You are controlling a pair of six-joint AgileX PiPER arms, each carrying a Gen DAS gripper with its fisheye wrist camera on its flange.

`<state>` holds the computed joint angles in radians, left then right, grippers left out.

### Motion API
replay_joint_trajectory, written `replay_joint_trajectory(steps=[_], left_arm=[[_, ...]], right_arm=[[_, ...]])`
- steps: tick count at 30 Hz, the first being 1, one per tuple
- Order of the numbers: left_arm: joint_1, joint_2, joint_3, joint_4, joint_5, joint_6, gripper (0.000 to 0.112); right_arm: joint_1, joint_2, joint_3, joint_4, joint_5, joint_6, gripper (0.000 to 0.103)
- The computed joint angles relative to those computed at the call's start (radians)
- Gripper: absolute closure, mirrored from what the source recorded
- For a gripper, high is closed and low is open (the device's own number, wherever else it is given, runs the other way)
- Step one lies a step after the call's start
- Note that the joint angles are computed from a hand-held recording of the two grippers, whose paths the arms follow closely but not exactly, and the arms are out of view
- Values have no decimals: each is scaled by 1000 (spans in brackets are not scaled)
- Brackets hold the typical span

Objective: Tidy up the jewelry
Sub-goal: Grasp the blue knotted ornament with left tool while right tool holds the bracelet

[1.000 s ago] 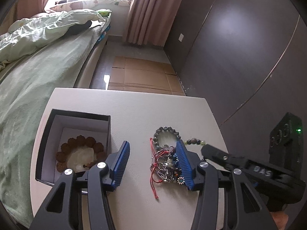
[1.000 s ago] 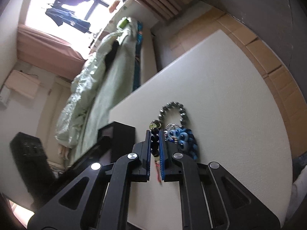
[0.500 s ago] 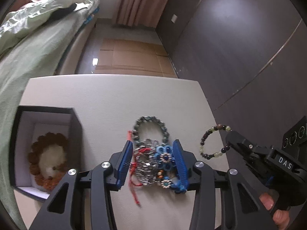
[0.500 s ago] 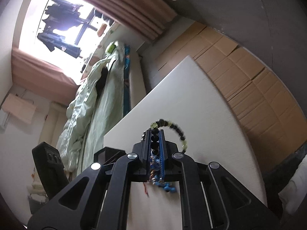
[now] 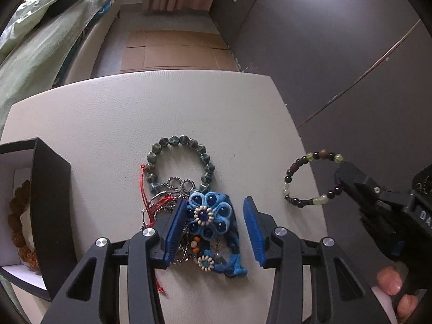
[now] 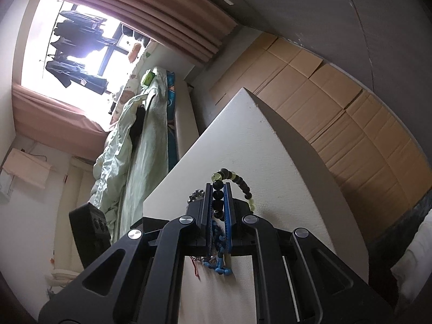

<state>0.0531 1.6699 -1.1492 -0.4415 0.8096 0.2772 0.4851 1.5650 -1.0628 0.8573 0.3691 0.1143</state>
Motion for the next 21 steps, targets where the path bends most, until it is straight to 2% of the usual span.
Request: replay_joint_trajectory(steps=[4,6,9,11,14,21], left_arm=[[-36,4,-9,77,-12,-61,68],[-49,28,-25,112,-10,-83,69],[-58,32,-25,167,-14,-133,86],[-25,31,-28,93,15,-81,87],[0,-19,-8,78,7,-61,87],[126,-121,26,-106,87,90,87]], right_arm=[[-3,1,0,6,5,-8,94],[6,0,-1,-7,2,11,94],[7,1,0,-5,1,10,94],[7,1,-2,-12,2,19,94],[13,-3,-2,-22,-2,29,94],[45,-13,2,-17,-26,19,94]])
